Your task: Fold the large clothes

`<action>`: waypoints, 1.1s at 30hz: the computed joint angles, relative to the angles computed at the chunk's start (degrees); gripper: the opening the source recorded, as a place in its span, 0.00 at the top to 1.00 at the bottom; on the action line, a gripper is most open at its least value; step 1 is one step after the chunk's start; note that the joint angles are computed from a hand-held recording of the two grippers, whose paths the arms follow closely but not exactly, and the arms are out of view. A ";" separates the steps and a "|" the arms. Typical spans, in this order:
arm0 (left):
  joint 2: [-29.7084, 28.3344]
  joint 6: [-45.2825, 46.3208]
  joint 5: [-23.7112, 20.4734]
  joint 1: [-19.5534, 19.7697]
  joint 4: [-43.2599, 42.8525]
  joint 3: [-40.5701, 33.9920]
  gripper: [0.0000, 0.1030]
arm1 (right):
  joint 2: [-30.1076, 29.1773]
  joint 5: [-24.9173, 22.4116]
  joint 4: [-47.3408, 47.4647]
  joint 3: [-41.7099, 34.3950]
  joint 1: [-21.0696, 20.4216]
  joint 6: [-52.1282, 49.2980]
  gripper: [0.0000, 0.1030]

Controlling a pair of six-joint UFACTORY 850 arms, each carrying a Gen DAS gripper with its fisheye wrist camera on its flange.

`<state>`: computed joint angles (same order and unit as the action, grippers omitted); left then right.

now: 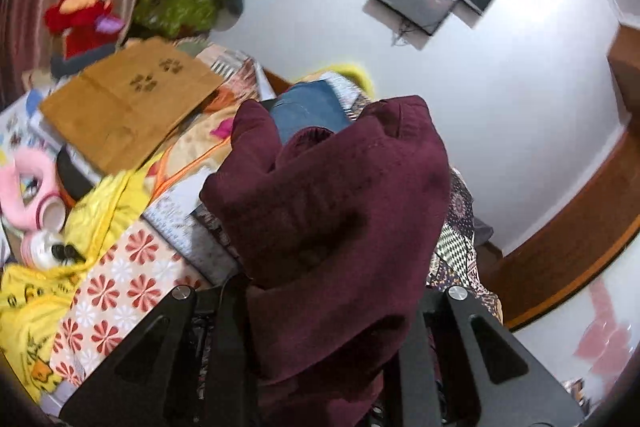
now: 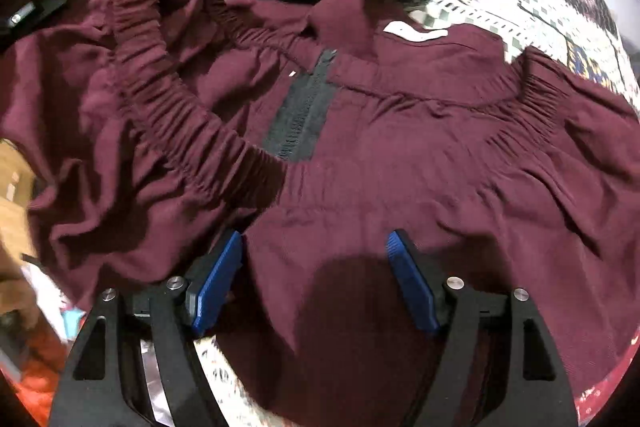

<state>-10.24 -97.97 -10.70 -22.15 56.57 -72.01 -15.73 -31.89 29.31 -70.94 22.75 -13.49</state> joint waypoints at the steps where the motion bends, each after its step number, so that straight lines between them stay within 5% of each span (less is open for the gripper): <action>1: -0.44 0.57 -0.02 -0.61 -0.04 -0.84 0.82 | 1.53 1.25 0.14 1.26 -0.91 -0.11 0.30; 8: -9.98 16.45 -2.60 -6.37 -12.45 -15.13 0.82 | 12.65 9.20 -12.02 9.66 -8.66 11.91 0.30; 12: -18.68 35.93 -5.76 -10.40 -28.06 -27.27 0.82 | 16.67 11.04 -24.13 12.69 -13.16 25.97 0.30; 18: -32.52 69.72 -17.65 -15.98 -53.47 -44.01 0.80 | 21.11 10.99 -24.12 17.36 -19.58 28.26 0.30; 21: -38.31 86.57 -28.39 -16.82 -65.95 -49.92 0.70 | 22.12 10.46 -25.28 18.47 -20.42 29.10 0.30; 25: -35.70 92.85 -27.80 -18.04 -64.05 -45.12 0.54 | 22.27 10.12 -26.86 18.36 -19.86 29.43 0.30; 27: -33.84 98.47 -28.18 -17.53 -69.59 -43.28 0.47 | 23.48 9.82 -25.46 18.89 -19.90 27.28 0.30; 33: -26.41 107.34 -25.65 -15.43 -77.68 -35.34 0.43 | 25.17 11.24 -21.18 18.13 -17.58 20.37 0.30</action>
<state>-36.65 9.37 -36.35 -37.58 -21.10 -107.35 9.45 -20.65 8.13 -52.80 5.17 6.88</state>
